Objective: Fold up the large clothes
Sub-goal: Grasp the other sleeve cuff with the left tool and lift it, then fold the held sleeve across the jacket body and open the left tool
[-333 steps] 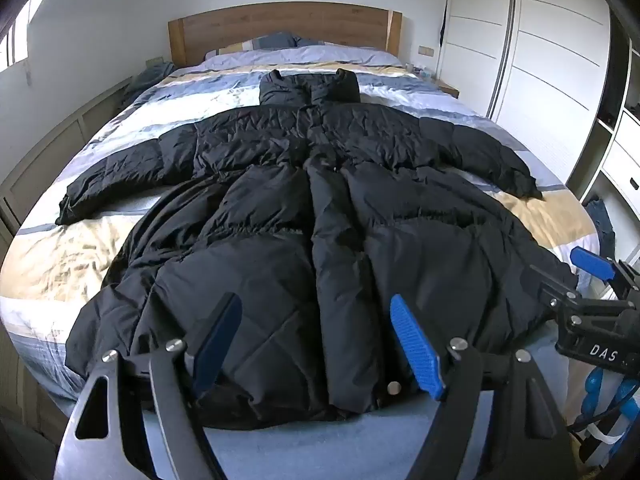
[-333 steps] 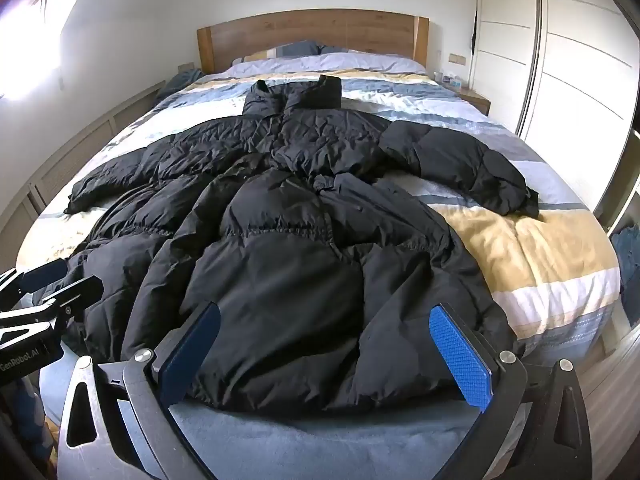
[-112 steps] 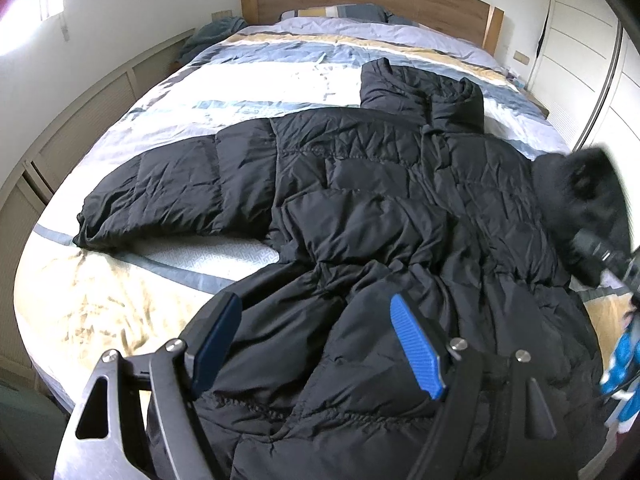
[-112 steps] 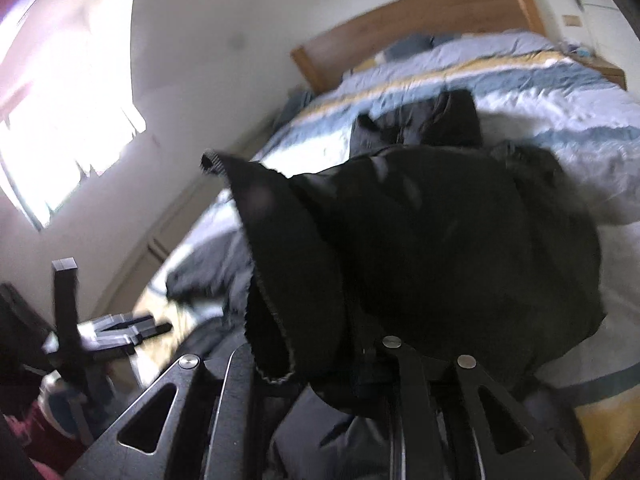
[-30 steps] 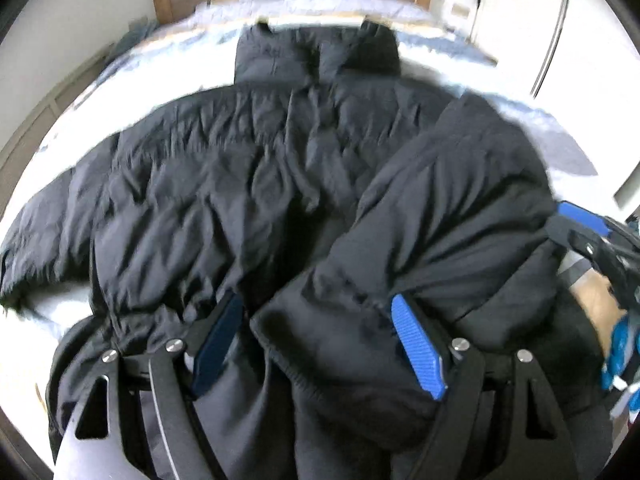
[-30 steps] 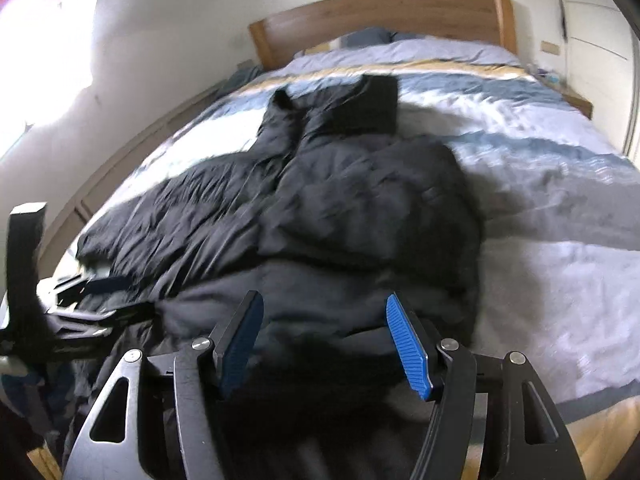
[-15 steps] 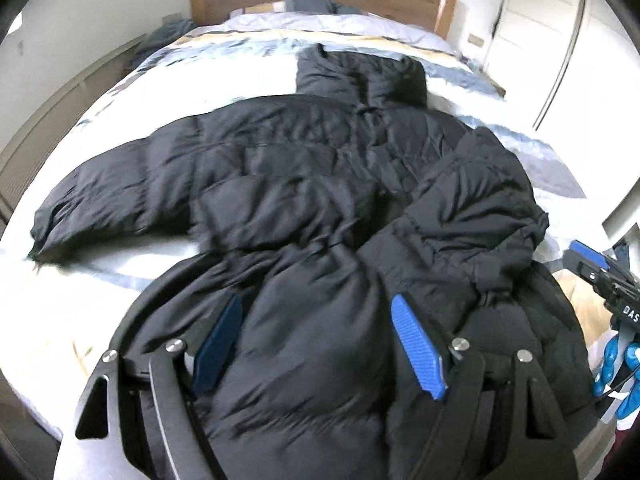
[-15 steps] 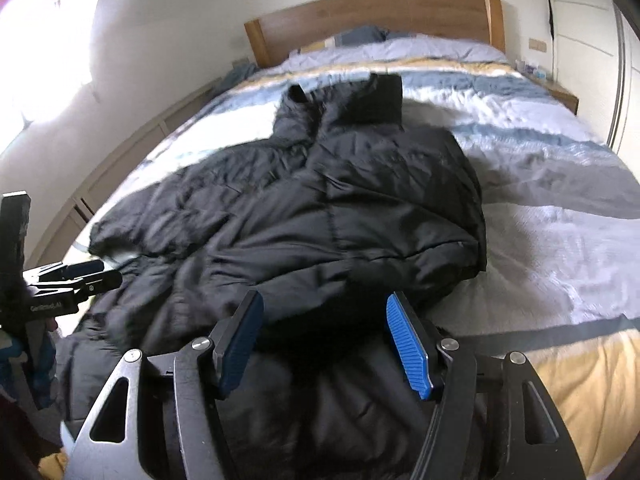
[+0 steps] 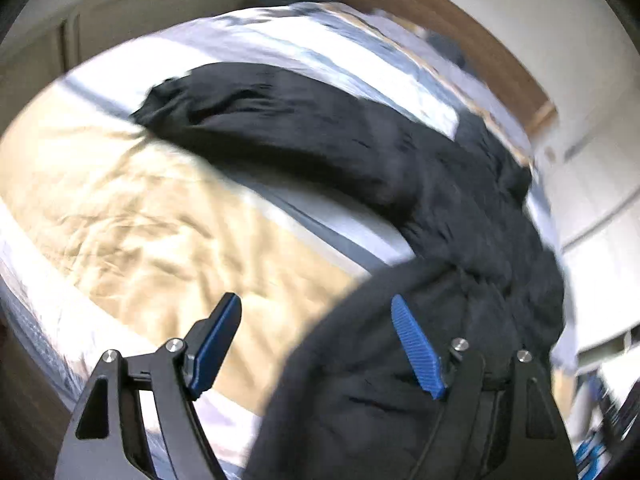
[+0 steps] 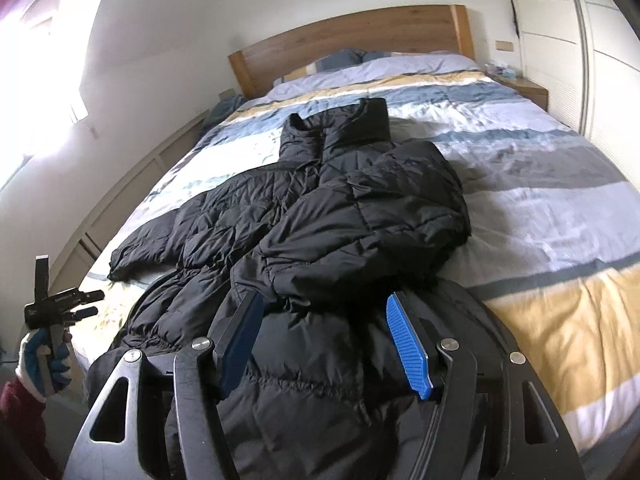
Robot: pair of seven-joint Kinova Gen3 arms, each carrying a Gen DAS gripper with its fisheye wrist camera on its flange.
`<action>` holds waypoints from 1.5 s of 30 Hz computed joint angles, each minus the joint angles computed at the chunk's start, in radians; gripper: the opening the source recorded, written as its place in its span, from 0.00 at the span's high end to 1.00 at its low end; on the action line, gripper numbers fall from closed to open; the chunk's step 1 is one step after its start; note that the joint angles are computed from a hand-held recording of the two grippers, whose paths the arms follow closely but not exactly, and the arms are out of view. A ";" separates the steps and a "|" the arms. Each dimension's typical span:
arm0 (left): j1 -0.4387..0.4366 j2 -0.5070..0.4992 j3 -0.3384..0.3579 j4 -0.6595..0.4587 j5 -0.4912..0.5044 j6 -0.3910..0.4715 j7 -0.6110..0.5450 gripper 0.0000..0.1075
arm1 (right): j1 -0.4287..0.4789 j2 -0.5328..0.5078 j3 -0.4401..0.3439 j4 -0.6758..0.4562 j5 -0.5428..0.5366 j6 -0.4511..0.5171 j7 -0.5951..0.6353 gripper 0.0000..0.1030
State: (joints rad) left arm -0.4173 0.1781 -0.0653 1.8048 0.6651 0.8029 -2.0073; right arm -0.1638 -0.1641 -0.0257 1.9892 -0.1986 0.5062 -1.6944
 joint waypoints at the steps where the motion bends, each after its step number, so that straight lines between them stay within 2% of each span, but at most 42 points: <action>1: -0.042 0.016 0.011 -0.001 0.041 0.008 -0.034 0.29 | 0.019 -0.004 -0.028 -0.003 0.034 0.011 -0.041 0.38; 3: -0.135 0.066 0.035 -0.025 0.122 0.037 -0.078 0.29 | 0.053 -0.008 -0.074 -0.016 0.103 0.038 -0.122 0.38; 5: -0.217 0.125 0.070 -0.055 0.203 0.052 -0.112 0.29 | 0.059 -0.011 -0.089 -0.025 0.162 0.056 -0.203 0.38; 9: -0.231 0.242 0.023 -0.139 0.332 0.088 -0.136 0.29 | 0.070 -0.005 -0.135 -0.060 0.298 0.119 -0.363 0.38; 11: -0.255 0.300 0.045 -0.184 0.369 0.084 -0.115 0.31 | 0.062 -0.003 -0.146 -0.072 0.349 0.149 -0.417 0.38; 18: -0.293 0.453 0.108 -0.320 0.371 0.065 0.003 0.32 | 0.039 -0.002 -0.148 -0.103 0.464 0.249 -0.575 0.38; 23: -0.343 0.518 0.173 -0.374 0.429 0.036 0.008 0.34 | 0.037 -0.004 -0.143 -0.118 0.516 0.300 -0.641 0.38; 25: -0.347 0.535 0.182 -0.400 0.428 0.034 0.033 0.39 | 0.032 -0.003 -0.144 -0.124 0.533 0.317 -0.656 0.38; 29: -0.353 0.581 0.200 -0.455 0.417 0.048 0.107 0.69 | 0.017 0.000 -0.146 -0.134 0.557 0.336 -0.671 0.38; 33: -0.355 0.570 0.219 -0.454 0.401 0.030 0.100 0.83 | 0.005 -0.002 -0.143 -0.135 0.565 0.340 -0.675 0.38; 35: -0.352 0.553 0.223 -0.451 0.392 0.019 0.090 0.86 | 0.003 -0.006 -0.143 -0.132 0.567 0.338 -0.677 0.38; 42: -0.332 0.515 0.236 -0.478 0.366 0.001 0.096 0.89 | 0.011 -0.040 -0.140 -0.105 0.554 0.317 -0.665 0.38; 45: -0.330 0.475 0.247 -0.462 0.384 0.006 0.047 0.90 | 0.020 -0.060 -0.139 -0.088 0.544 0.304 -0.657 0.38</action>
